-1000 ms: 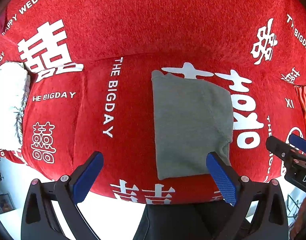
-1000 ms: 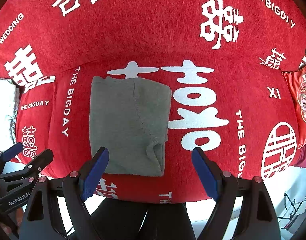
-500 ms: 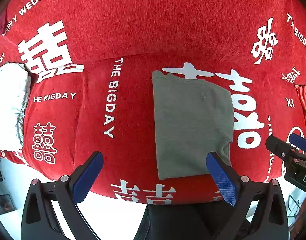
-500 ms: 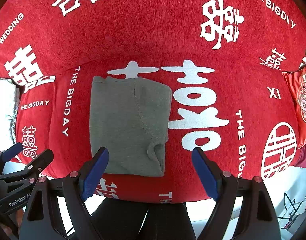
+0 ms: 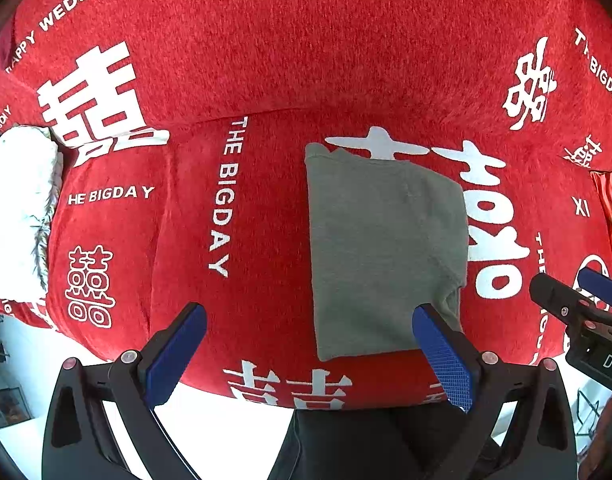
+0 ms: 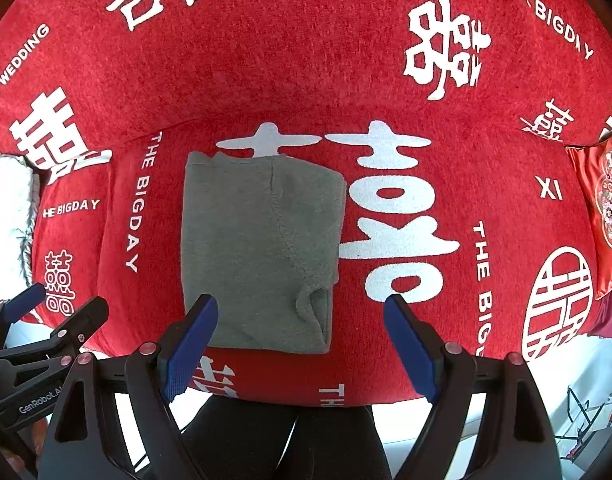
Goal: Fold small clothes
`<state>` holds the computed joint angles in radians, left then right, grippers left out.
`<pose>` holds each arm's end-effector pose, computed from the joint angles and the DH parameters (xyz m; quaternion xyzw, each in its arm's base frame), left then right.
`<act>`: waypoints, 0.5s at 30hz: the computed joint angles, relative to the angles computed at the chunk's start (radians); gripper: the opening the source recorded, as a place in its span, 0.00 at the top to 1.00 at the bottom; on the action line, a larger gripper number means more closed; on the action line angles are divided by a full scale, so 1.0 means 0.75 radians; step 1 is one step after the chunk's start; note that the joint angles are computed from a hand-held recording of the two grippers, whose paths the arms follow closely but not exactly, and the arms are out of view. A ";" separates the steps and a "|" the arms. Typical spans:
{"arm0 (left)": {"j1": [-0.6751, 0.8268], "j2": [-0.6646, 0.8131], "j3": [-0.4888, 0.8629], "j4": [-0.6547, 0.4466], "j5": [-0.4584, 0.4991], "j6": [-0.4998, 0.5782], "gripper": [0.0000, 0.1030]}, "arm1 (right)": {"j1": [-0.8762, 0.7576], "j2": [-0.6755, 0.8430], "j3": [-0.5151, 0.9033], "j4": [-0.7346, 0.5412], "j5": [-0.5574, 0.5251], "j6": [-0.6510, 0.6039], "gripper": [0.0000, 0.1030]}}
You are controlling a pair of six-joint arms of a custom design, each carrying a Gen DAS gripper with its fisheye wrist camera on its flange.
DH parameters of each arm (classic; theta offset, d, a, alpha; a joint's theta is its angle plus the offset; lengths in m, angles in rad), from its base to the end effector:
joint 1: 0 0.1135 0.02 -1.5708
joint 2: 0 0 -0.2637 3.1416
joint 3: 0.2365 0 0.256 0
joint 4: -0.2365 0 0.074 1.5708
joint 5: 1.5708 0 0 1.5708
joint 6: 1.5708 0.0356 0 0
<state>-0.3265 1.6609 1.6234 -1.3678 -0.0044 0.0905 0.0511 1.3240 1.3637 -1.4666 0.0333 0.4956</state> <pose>0.2963 -0.1002 0.3186 0.2061 0.9750 -0.0076 0.0823 0.2174 0.0099 0.3306 0.2210 0.9725 0.0034 0.0737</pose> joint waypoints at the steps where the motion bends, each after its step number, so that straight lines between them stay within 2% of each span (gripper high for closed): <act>1: 0.000 0.002 0.002 -0.001 -0.002 0.001 0.00 | -0.001 0.001 -0.001 0.001 0.000 -0.003 0.15; 15: 0.003 0.005 0.004 -0.002 -0.003 0.002 0.00 | -0.001 0.002 -0.001 0.001 0.000 -0.003 0.15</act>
